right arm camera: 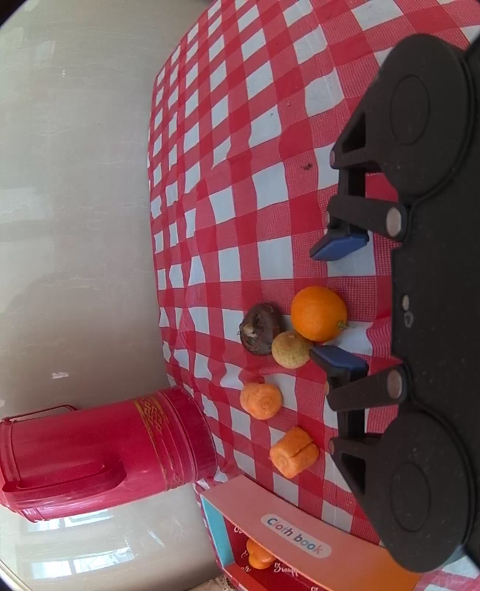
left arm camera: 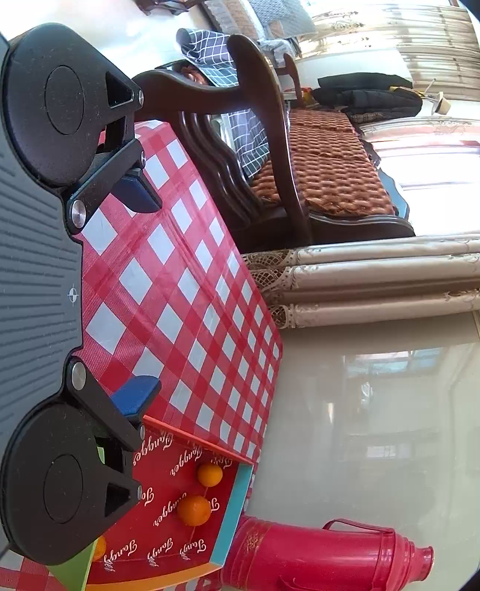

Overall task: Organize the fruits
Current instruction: 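Reach the right tool to an orange and close on it, then carry the orange into the red box and open the right tool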

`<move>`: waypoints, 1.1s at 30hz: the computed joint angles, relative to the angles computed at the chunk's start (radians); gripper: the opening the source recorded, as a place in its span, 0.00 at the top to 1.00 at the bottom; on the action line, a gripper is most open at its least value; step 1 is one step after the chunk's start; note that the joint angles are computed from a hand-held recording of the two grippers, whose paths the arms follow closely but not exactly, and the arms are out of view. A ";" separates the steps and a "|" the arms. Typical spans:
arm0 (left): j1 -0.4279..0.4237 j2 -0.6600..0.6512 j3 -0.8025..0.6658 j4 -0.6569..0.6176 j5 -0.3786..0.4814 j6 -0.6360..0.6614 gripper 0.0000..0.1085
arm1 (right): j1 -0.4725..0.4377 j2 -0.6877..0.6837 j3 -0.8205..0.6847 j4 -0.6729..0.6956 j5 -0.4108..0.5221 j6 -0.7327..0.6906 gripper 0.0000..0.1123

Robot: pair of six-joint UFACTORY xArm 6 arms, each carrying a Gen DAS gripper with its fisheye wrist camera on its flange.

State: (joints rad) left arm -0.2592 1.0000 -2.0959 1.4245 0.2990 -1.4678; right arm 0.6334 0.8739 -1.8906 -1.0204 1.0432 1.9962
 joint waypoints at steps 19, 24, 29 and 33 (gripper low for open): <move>0.001 -0.003 0.008 -0.025 0.016 0.012 0.12 | 0.027 0.001 -0.032 -0.088 -0.001 -0.030 0.78; 0.005 -0.015 0.023 -0.009 0.028 -0.015 0.12 | 0.041 0.008 -0.060 -0.205 -0.084 -0.010 0.78; 0.009 -0.025 0.038 0.036 0.039 -0.054 0.12 | 0.038 0.071 -0.165 -0.296 -0.230 -0.033 0.78; 0.015 -0.028 0.044 0.047 0.048 -0.063 0.11 | 0.037 0.168 -0.322 -0.287 -0.305 -0.123 0.78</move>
State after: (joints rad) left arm -0.2441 0.9722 -2.0523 1.4717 0.3469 -1.5309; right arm 0.6706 1.0424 -2.2123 -1.3077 0.7383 1.8731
